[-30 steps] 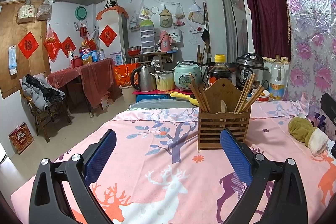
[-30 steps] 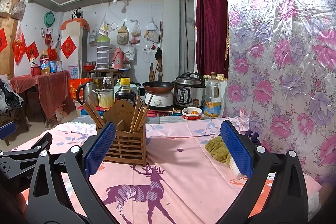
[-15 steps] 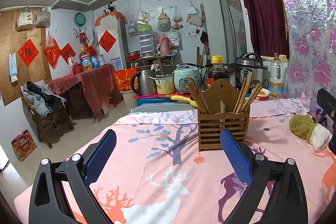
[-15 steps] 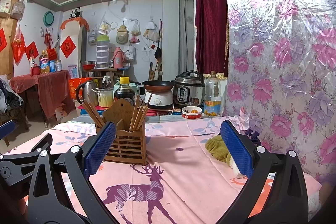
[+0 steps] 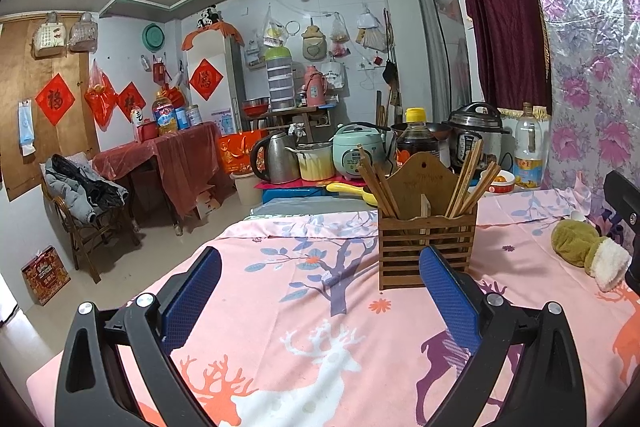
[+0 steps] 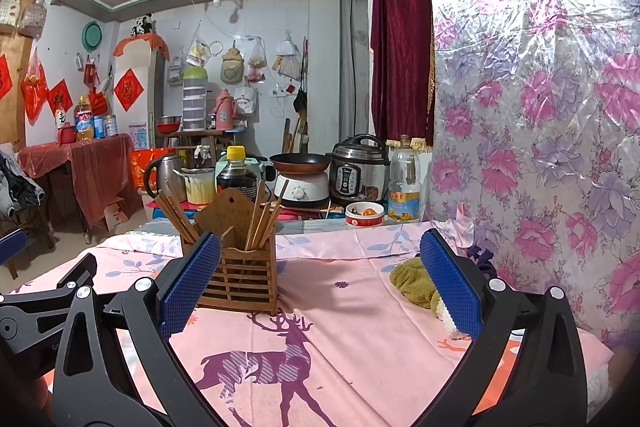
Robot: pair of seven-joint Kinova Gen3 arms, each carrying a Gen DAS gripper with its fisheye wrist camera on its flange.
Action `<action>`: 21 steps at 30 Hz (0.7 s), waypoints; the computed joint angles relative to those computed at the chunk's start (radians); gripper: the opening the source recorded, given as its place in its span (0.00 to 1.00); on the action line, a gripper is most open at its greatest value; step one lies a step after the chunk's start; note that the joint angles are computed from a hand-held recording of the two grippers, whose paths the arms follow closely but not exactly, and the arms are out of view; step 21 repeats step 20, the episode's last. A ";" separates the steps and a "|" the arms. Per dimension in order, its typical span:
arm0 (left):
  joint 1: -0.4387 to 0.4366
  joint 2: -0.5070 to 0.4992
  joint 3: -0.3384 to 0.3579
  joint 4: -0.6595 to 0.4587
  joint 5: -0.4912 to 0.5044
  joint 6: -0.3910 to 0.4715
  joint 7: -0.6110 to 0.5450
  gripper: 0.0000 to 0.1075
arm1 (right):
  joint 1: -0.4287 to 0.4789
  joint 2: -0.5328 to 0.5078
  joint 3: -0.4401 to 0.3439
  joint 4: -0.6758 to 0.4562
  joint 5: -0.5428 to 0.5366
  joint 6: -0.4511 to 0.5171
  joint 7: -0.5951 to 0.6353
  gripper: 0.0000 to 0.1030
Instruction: Organize utensils
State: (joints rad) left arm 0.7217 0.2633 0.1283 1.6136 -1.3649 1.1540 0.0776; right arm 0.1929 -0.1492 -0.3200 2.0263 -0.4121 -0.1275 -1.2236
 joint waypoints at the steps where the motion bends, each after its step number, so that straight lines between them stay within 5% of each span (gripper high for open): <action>1: 0.001 0.005 0.001 -0.006 0.000 0.002 0.000 0.91 | -0.003 0.000 0.003 0.001 0.002 -0.002 -0.001 0.94; 21: -0.006 0.004 -0.003 -0.020 0.027 -0.007 -0.013 0.91 | -0.009 0.000 0.010 -0.001 0.006 0.000 -0.004 0.94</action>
